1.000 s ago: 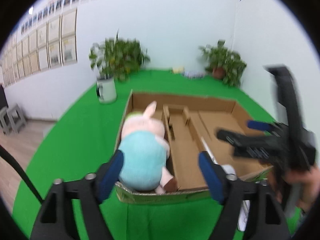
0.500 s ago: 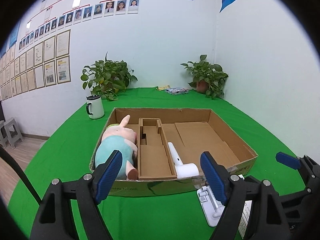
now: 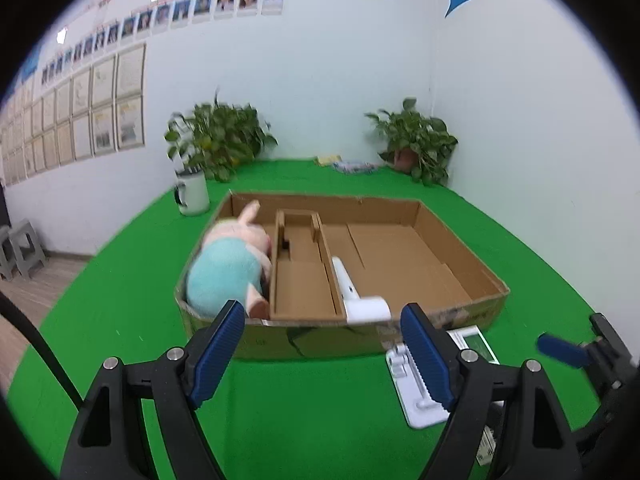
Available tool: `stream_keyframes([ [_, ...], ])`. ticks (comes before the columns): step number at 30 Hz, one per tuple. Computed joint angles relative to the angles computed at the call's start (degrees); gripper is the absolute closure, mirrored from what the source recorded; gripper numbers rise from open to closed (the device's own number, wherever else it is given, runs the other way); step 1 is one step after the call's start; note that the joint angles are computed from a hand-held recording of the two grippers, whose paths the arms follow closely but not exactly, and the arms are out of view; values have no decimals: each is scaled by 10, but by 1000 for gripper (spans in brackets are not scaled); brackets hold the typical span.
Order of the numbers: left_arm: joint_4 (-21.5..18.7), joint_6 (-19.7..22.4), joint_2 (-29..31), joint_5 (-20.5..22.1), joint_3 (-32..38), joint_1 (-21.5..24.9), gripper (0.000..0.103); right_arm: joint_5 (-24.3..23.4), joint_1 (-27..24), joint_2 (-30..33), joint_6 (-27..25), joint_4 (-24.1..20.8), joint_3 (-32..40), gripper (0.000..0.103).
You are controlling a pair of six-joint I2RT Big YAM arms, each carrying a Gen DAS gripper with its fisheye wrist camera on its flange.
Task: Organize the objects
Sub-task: 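Withdraw the right gripper from the box and move toward the phone stand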
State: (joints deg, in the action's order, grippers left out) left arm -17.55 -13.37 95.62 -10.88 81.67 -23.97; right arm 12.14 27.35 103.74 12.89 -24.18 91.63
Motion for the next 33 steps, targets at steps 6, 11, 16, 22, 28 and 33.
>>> stream_keyframes([
  [6,-73,-35,35,114,11,25,23,-154,0,20,-23,-4,-43,2],
  [11,-71,-41,46,152,3,22,23,-125,16,35,-48,-28,-50,2],
  [16,-63,-21,42,151,-2,15,23,-96,5,40,-23,-45,-44,3],
  [22,-63,-23,43,150,3,22,23,-87,-11,59,20,-72,-5,3],
  [28,-67,-20,45,139,8,32,23,-54,-13,135,66,-144,120,3],
  [33,-72,-29,41,136,2,43,23,-17,-6,186,59,-201,201,43],
])
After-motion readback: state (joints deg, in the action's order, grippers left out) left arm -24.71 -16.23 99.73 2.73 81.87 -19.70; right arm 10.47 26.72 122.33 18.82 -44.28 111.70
